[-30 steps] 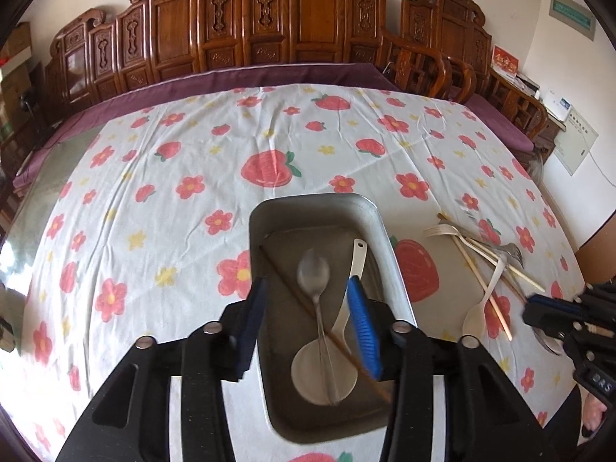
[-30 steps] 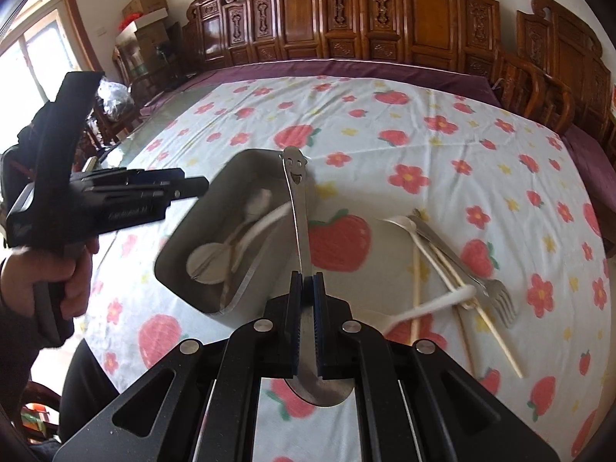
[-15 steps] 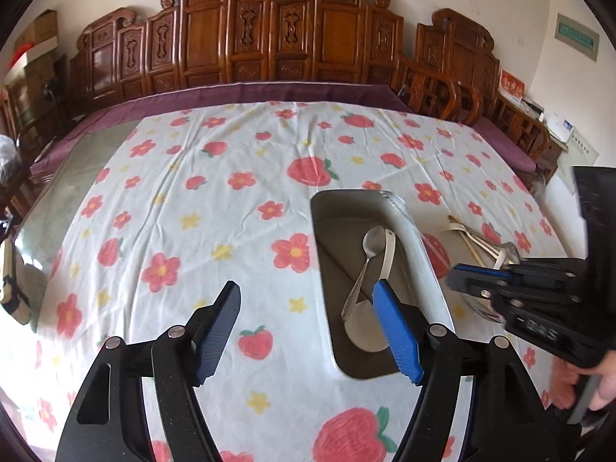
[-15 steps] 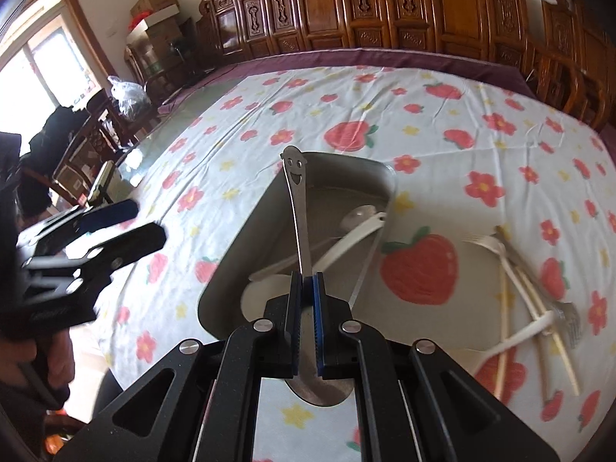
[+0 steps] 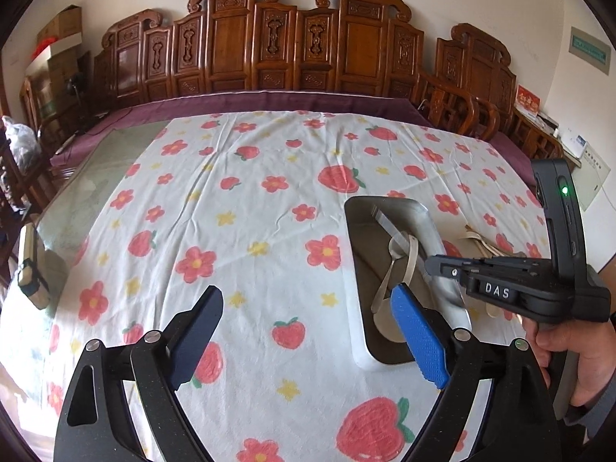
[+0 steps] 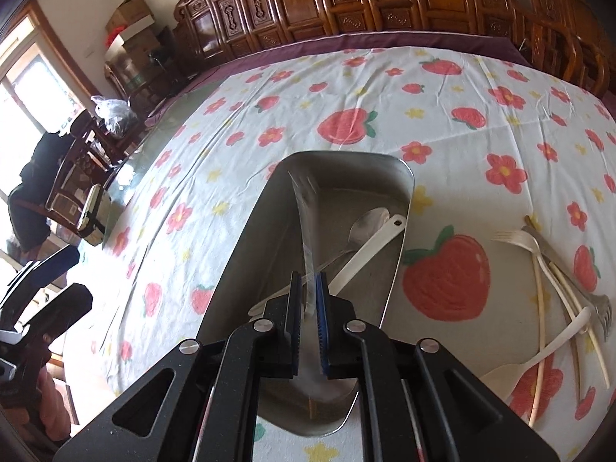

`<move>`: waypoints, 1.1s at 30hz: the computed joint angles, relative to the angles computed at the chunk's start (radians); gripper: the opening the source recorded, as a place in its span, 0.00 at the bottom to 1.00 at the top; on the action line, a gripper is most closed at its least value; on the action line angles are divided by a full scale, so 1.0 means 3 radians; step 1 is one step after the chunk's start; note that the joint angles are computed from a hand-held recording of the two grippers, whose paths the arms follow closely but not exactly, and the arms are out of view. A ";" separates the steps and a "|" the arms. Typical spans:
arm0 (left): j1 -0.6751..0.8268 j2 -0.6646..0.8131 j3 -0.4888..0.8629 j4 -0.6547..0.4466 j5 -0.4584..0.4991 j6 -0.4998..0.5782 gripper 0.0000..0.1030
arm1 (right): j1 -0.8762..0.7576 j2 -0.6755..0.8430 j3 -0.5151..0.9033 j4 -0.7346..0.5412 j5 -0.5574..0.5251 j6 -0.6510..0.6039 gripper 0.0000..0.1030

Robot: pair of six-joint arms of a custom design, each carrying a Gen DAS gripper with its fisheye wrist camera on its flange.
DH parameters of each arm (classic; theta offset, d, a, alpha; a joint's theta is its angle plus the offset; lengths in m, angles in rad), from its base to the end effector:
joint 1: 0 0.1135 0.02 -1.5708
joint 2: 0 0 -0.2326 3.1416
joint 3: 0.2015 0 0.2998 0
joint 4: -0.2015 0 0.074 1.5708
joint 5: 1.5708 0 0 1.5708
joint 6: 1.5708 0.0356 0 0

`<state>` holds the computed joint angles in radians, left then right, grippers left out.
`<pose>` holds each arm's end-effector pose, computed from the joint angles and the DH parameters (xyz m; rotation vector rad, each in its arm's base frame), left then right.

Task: Organize utensils
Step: 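Lower the metal spoon into the grey tray with the right gripper, then move both open grippers away from the tray toward the utensil pile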

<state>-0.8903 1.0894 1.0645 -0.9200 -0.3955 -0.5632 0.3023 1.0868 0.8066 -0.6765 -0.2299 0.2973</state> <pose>0.1806 -0.2013 0.2857 0.2389 2.4099 -0.1577 0.2584 0.0891 0.2070 -0.1006 2.5719 0.5246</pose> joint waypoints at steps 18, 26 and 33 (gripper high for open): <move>-0.0484 0.0400 0.0238 0.0187 -0.0058 -0.0157 0.87 | -0.1241 -0.2174 -0.0608 -0.1382 -0.0288 -0.1181 0.52; -0.0808 0.0917 0.0600 0.0378 -0.0014 -0.0120 0.87 | -0.3142 -0.2287 -0.0619 -0.2100 -0.1016 -0.2739 0.58; -0.1003 0.1313 0.0888 0.0559 0.0111 0.0022 0.87 | -0.3800 -0.1965 -0.0709 -0.2076 -0.1115 -0.3348 0.58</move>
